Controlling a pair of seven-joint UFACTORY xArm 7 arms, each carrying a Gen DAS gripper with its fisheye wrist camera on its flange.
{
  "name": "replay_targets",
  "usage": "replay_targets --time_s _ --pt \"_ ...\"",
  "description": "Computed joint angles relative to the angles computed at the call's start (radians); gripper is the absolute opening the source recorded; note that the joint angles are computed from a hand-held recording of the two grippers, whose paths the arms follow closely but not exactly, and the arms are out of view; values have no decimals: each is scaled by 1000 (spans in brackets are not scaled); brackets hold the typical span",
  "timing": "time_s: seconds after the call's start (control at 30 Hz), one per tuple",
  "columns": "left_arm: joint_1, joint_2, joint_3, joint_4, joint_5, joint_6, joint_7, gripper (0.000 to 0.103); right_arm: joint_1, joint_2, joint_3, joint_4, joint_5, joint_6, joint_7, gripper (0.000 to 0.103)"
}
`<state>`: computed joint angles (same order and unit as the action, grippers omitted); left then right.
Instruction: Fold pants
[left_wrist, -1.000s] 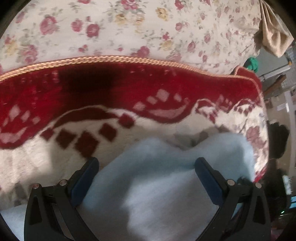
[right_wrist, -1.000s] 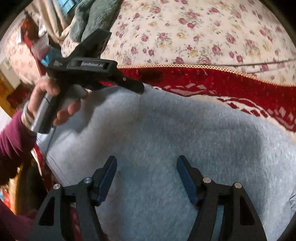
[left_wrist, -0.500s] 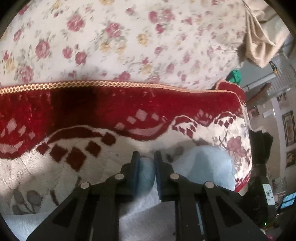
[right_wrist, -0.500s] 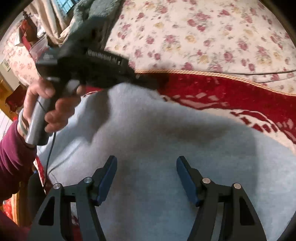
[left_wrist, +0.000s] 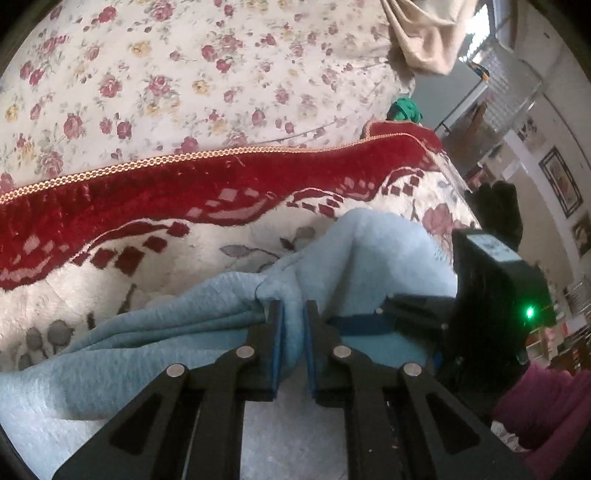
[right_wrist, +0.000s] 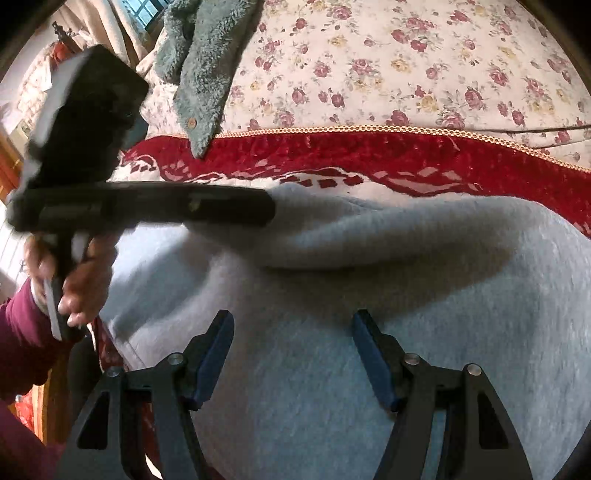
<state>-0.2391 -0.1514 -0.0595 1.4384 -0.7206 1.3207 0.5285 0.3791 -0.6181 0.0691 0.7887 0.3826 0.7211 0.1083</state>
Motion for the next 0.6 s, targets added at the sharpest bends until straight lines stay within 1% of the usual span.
replay_targets --time_s 0.07,0.13,0.17,0.2,0.23,0.27,0.3,0.33,0.37,0.43,0.47,0.5,0.53,0.57,0.6 --pt "2 -7 -1 -7 10 -8 2 10 0 -2 -4 -1 1 0 -4 72" --pt "-2 5 -18 1 61 -61 -10 10 3 0 -9 -5 14 -13 -4 72" --pt "-3 25 -23 19 82 -74 -24 10 4 2 -10 -5 17 -15 -3 72" --pt "-5 52 -32 41 115 -94 -49 10 1 6 -9 -2 16 -12 3 72" --pt "-8 88 -49 63 183 -156 -88 10 -3 9 -4 3 12 -7 13 72" --pt "-10 119 -55 84 215 -178 -116 10 -6 12 0 6 11 -7 22 72" --pt "-10 162 -57 119 231 -180 -154 11 -8 11 3 5 9 -7 29 73" --pt "-8 218 -58 164 246 -178 -218 12 -10 11 9 3 4 -12 36 73" --pt "-6 237 -60 176 257 -185 -245 13 -10 10 11 1 0 -17 38 73" --pt "-3 253 -65 173 275 -206 -282 21 -14 8 21 -7 -12 -32 51 74" --pt "0 243 -67 158 277 -220 -283 23 -19 5 30 -12 -23 -40 62 74" --pt "0 226 -69 139 288 -237 -285 33 -22 6 41 -15 -39 -50 68 75" --pt "-4 190 -70 106 329 -265 -296 51 -20 8 49 -16 -55 -55 67 79" --pt "-5 169 -70 89 352 -281 -304 63 -15 11 54 -14 -69 -56 64 81" --pt "-5 146 -68 72 364 -298 -304 82 -16 17 65 -4 -92 -44 65 85"
